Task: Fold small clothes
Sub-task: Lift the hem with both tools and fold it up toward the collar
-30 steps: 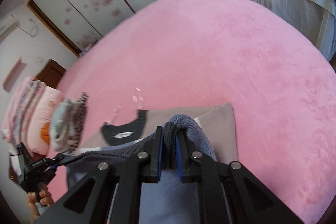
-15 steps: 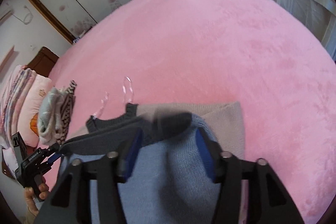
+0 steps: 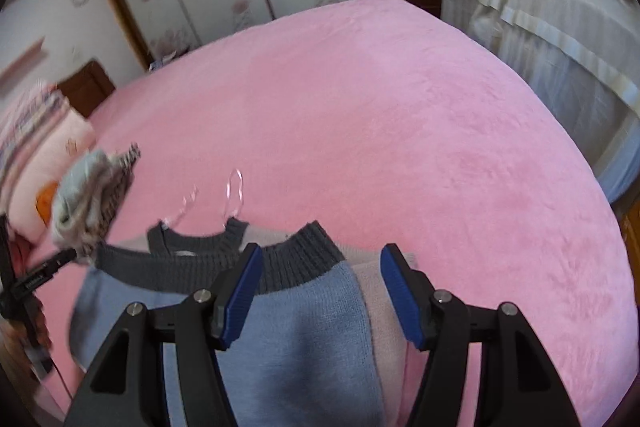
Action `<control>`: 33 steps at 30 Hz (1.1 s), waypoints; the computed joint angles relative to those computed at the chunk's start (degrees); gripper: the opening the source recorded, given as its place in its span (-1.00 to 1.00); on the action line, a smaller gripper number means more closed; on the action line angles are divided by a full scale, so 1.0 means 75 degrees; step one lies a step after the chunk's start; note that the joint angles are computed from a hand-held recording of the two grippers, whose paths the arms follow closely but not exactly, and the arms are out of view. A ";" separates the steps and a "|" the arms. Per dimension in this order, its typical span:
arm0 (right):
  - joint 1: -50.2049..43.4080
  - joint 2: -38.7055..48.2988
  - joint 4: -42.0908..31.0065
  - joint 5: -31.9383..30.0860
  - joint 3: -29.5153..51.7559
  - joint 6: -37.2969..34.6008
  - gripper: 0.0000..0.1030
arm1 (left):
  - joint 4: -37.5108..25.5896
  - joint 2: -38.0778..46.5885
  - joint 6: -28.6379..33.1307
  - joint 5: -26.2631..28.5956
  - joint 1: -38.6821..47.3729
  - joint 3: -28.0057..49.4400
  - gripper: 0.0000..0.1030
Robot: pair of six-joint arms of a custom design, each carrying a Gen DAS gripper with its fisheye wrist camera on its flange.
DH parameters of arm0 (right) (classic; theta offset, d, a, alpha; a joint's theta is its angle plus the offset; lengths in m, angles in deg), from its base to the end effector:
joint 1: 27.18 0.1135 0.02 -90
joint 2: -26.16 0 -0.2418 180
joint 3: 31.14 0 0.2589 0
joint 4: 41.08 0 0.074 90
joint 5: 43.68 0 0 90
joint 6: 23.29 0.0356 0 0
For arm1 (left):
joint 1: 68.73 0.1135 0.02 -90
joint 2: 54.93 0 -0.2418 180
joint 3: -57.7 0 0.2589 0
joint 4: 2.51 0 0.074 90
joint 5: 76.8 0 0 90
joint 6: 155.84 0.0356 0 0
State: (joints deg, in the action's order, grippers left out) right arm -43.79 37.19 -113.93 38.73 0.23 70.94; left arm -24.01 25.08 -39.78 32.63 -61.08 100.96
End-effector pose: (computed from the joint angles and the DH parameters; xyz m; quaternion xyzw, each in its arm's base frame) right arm 0.0894 -0.0218 0.1630 0.1500 0.9331 0.0277 0.3255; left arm 0.2415 0.0205 0.1053 0.1972 0.9285 -0.0772 0.3051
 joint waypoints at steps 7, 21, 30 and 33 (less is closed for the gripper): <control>0.0827 0.1523 0.1777 0.0632 -0.0640 -0.0199 0.20 | 0.0441 0.1143 0.0981 0.0075 -0.0302 0.0288 0.23; 0.0343 0.3811 0.3903 -0.0031 -0.0908 -0.0914 -0.07 | 0.0562 0.2800 0.1148 0.0302 -0.0518 0.1422 -0.51; 0.1363 0.3910 0.3915 0.0883 -0.0850 -0.0608 -0.56 | 0.0609 0.2675 0.1431 0.0062 -0.0721 0.1351 -0.39; 0.1217 0.3973 0.3921 0.0763 -0.0832 -0.0673 -0.56 | 0.0182 0.2941 0.1443 0.0174 -0.0641 0.1735 -0.38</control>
State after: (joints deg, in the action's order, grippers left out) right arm -34.66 66.99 -84.52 44.45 -6.01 65.89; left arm -22.65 47.14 -28.96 33.93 -65.88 113.97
